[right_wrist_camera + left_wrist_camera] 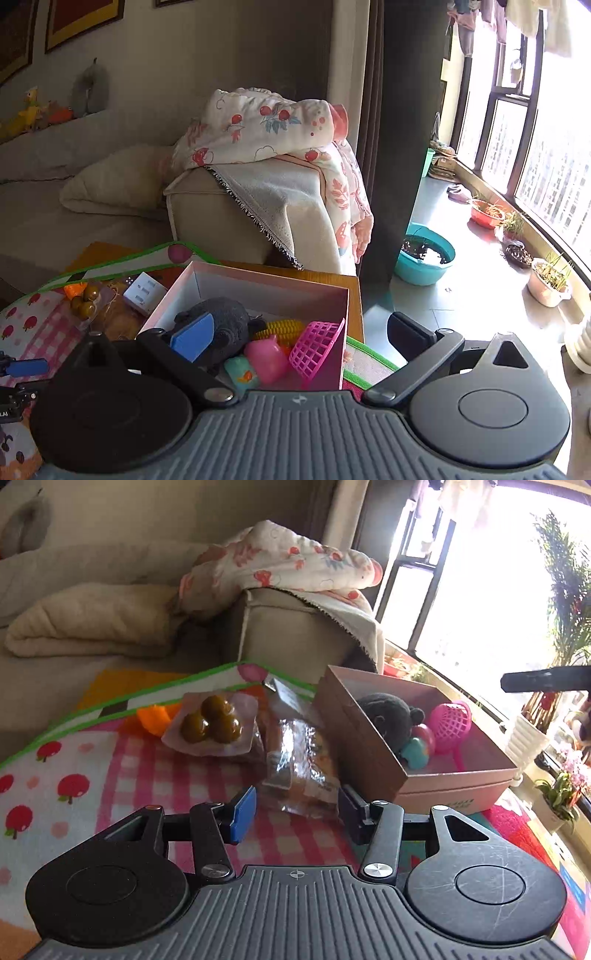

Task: Organize objects
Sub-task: 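Grasp the wrapped bread roll with the left tool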

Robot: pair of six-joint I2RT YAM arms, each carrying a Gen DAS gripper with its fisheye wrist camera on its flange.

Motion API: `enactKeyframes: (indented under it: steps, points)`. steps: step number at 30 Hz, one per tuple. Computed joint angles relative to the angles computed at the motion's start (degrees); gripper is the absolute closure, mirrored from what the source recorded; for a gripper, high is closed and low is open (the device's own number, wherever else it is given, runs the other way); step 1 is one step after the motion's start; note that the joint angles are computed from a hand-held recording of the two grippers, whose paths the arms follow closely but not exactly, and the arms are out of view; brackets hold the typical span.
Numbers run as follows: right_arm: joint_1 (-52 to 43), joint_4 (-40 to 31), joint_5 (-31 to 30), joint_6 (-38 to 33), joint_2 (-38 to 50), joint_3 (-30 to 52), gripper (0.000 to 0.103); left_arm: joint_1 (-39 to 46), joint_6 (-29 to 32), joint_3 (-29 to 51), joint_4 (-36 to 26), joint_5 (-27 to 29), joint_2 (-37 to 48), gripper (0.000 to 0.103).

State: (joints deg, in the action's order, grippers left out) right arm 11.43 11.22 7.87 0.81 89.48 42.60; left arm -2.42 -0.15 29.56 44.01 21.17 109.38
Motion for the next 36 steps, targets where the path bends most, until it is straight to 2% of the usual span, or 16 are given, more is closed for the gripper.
enactKeyframes:
  steps: [2, 6, 8, 11, 16, 17, 18, 21, 23, 27, 31, 32, 33, 34, 35, 36]
  points:
    - [1.15, 1.43, -0.14, -0.74, -2.93, -4.06, 0.002, -1.97, -0.55, 4.14, -2.31, -2.75, 1.63, 0.049]
    - [4.44, 4.16, 1.63, -2.44, -6.6, -10.55, 0.0, -5.59, -2.19, 15.1, -10.92, -8.96, 7.44, 0.049]
    - [6.39, 5.56, 3.56, -3.48, -7.26, -12.74, 0.0, -6.78, -3.22, 19.34, -13.53, -10.0, 10.51, 0.046]
    - [8.09, 6.47, 4.41, -4.04, -7.45, -14.14, 0.0, -7.83, -5.08, 21.62, -13.93, -9.68, 12.82, 0.046]
    - [8.95, 5.63, 3.24, -1.59, -5.88, -12.41, 0.0, -6.07, -3.77, 16.24, -13.33, -7.64, 8.98, 0.051]
    - [9.23, 5.25, 3.03, -1.03, -5.41, -11.59, 0.0, -4.95, -2.68, 13.07, -11.57, -6.42, 7.2, 0.061]
    - [9.61, 5.03, 2.84, -0.55, -4.97, -10.92, 0.0, -3.5, -1.41, 9.56, -9.3, -5.05, 5.26, 0.066]
    - [11.63, 4.31, 2.83, 0.4, -2.8, -8.03, 0.0, 2.7, 3.0, -0.22, -5.62, -1.63, -0.29, 0.066]
    - [13.88, 3.68, 3.6, 0.4, -0.38, -5.16, 0.0, 9.53, 5.6, -5.02, -2.99, 2.76, -1.86, 0.066]
    - [18.91, 1.29, 4.6, 0.95, 6.98, 3.21, 0.0, 21.58, 7.59, -5.33, -7.59, 12.82, -2.45, 0.066]
    - [23.97, -1.12, 4.75, 3.84, 14.97, 11.21, 0.0, 24.19, 10.93, -5.94, -10.36, 14.5, -4.33, 0.065]
    - [25.44, -1.36, 5.17, 3.83, 16.54, 12.27, 0.005, 23.94, 11.84, -6.28, -10.41, 14.14, -4.8, 0.064]
    - [26.83, -1.91, 5.81, 3.41, 18.03, 13.18, 0.017, 23.62, 12.41, -6.56, -10.02, 13.84, -4.99, 0.064]
    - [28.05, -2.39, 6.62, 3.3, 19.48, 13.88, 0.024, 23.34, 12.77, -6.79, -8.97, 13.64, -4.61, 0.063]
    - [28.96, -2.93, 7.1, 3.5, 20.74, 14.41, 0.038, 23.08, 12.8, -6.75, -8.32, 13.72, -4.17, 0.061]
    - [29.79, -3.99, 7.22, 3.76, 22.29, 15.1, 0.048, 22.96, 12.7, -6.49, -7.92, 14.23, -3.39, 0.058]
